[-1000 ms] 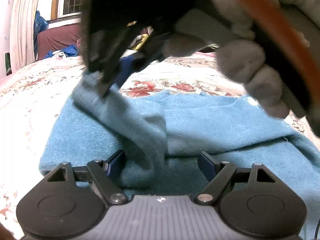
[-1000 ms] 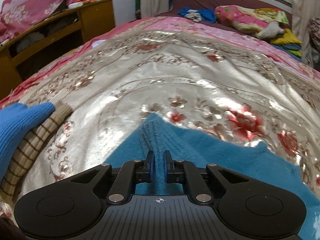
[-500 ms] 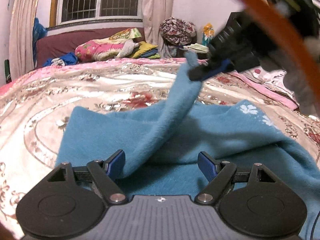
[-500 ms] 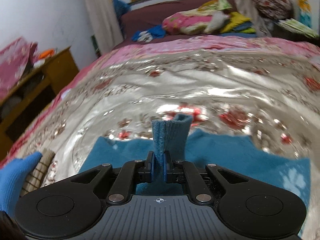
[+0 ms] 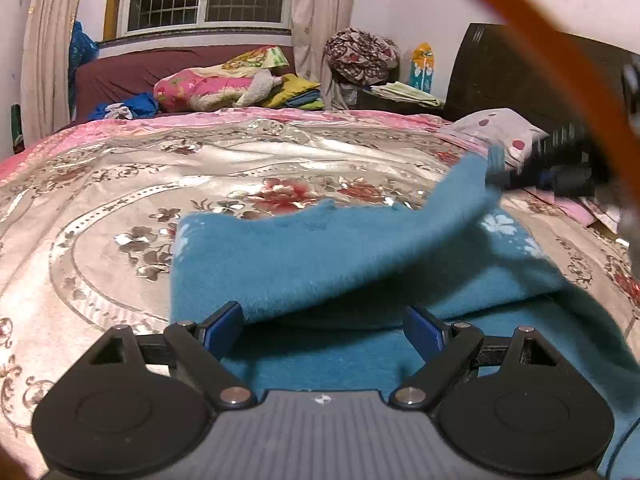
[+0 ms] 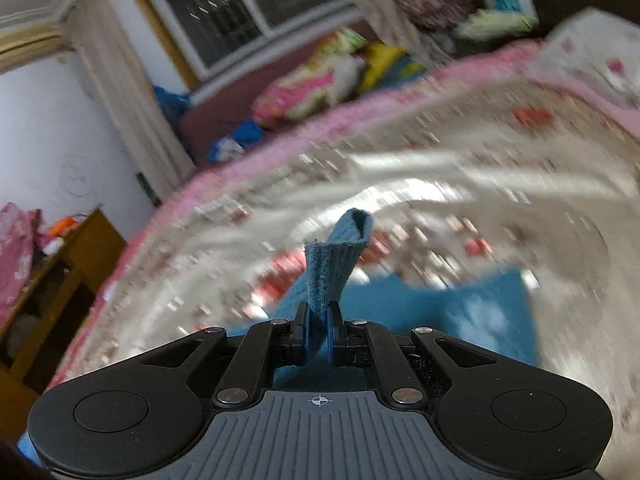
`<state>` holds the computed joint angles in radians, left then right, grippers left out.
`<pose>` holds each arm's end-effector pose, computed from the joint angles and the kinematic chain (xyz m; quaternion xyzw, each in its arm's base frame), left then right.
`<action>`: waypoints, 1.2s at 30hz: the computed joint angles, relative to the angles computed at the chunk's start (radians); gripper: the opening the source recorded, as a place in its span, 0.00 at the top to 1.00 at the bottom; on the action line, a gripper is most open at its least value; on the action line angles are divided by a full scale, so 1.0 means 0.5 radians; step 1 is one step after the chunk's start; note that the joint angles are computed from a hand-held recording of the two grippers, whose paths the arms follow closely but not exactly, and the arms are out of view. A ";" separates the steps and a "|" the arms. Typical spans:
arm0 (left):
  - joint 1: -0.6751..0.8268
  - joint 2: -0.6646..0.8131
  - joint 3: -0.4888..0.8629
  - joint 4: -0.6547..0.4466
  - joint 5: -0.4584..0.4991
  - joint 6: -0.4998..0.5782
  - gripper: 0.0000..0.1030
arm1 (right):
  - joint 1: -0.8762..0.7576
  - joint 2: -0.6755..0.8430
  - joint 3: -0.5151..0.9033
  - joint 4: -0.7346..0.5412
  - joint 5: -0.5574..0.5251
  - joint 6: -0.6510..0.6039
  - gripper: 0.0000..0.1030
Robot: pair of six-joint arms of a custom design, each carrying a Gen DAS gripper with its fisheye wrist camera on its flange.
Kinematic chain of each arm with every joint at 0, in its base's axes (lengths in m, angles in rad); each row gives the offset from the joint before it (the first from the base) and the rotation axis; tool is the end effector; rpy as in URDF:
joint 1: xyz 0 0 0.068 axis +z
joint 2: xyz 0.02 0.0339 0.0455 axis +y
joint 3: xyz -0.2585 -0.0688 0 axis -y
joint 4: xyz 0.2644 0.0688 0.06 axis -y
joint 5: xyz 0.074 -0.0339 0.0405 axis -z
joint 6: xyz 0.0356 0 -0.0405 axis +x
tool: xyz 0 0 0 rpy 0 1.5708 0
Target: Fold small clothes
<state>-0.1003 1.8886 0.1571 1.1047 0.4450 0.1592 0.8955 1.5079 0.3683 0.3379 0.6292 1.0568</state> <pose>0.2011 -0.0356 0.0262 0.2119 0.8484 -0.1834 0.4491 0.1665 0.1744 0.0825 0.1867 0.8693 0.1348 0.4374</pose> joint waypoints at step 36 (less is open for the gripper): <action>-0.191 0.062 0.441 -0.536 -0.583 -0.069 0.09 | 0.084 0.602 0.322 -0.392 -0.052 0.097 0.86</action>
<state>-0.1958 1.9195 0.3777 0.8365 0.1538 0.1246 0.9374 1.8087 0.5295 0.1421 0.6031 1.1055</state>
